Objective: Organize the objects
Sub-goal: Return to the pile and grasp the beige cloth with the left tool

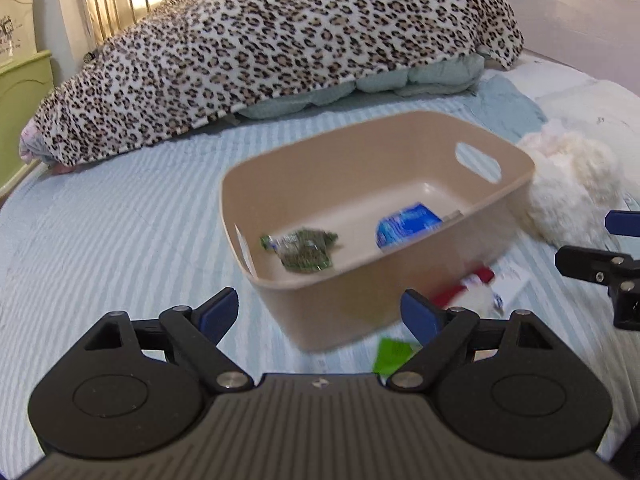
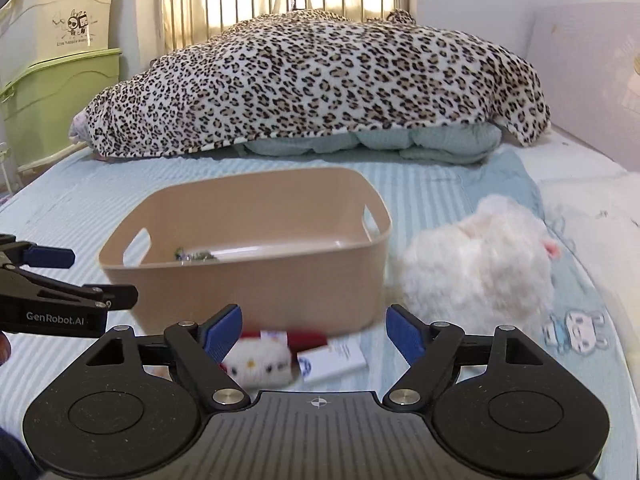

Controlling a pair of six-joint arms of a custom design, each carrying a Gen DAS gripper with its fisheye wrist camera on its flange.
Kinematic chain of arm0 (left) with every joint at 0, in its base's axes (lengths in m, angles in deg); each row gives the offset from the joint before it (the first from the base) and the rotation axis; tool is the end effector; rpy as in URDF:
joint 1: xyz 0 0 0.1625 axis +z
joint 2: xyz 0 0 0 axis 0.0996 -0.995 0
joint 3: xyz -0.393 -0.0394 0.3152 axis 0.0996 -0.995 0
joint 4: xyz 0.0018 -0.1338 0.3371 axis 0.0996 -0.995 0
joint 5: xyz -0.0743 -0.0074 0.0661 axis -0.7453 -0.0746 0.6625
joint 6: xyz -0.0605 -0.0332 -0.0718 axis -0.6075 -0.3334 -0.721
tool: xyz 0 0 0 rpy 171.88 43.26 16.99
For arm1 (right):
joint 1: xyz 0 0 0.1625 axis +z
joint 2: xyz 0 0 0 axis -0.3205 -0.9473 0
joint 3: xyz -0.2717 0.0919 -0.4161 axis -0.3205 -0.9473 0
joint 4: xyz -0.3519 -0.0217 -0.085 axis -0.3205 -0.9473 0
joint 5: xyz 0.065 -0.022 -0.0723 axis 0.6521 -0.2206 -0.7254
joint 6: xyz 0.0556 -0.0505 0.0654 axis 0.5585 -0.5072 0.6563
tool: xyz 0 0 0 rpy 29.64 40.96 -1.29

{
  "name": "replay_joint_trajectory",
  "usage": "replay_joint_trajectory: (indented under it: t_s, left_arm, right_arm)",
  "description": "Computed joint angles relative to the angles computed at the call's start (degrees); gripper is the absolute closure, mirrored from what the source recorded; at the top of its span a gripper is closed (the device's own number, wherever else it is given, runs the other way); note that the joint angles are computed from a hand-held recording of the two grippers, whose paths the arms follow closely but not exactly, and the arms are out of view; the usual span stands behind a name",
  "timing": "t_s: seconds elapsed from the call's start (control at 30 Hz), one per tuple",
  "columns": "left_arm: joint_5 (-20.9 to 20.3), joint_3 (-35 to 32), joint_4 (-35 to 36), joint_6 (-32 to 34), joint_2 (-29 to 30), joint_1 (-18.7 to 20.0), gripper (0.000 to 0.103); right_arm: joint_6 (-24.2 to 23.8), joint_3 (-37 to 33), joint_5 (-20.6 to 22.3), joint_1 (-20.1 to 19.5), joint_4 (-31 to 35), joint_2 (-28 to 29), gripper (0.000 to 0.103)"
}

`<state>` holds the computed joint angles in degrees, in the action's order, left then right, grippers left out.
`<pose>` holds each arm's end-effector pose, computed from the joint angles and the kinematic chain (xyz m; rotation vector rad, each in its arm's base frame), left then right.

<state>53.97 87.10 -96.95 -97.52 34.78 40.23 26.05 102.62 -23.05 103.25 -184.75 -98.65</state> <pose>-0.4557 -0.7971 0.0036 0.2913 2.0151 -0.9615 0.0447 -0.8364 0.4072 0.9124 -2.3526 0.9198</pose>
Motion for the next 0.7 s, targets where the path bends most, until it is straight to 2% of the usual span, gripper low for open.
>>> replay_joint_trajectory:
  t_s: [0.17, 0.33, 0.53, 0.7]
  left_arm:
    - [-3.26, 6.12, -2.40, -1.29, -1.83, -0.48, 0.014]
    - [-5.30, 9.47, -1.15, -4.45, -2.54, -0.66, 0.014]
    - [-8.79, 11.56, 1.31, -7.76, -2.64, 0.06, 0.014]
    - [-14.34, 11.70, 1.08, -10.12, -2.88, 1.14, 0.013]
  right_arm:
    - [0.53, 3.65, 0.11, -1.17, -0.86, -2.19, 0.022]
    - [-0.08, 5.07, -1.31, -2.10, -0.94, -2.69, 0.022]
    - [-0.37, 6.83, -2.49, -2.90, -1.79, -2.86, 0.022]
    - [-0.56, 7.30, -3.39, -3.35, -1.39, -2.66, 0.022]
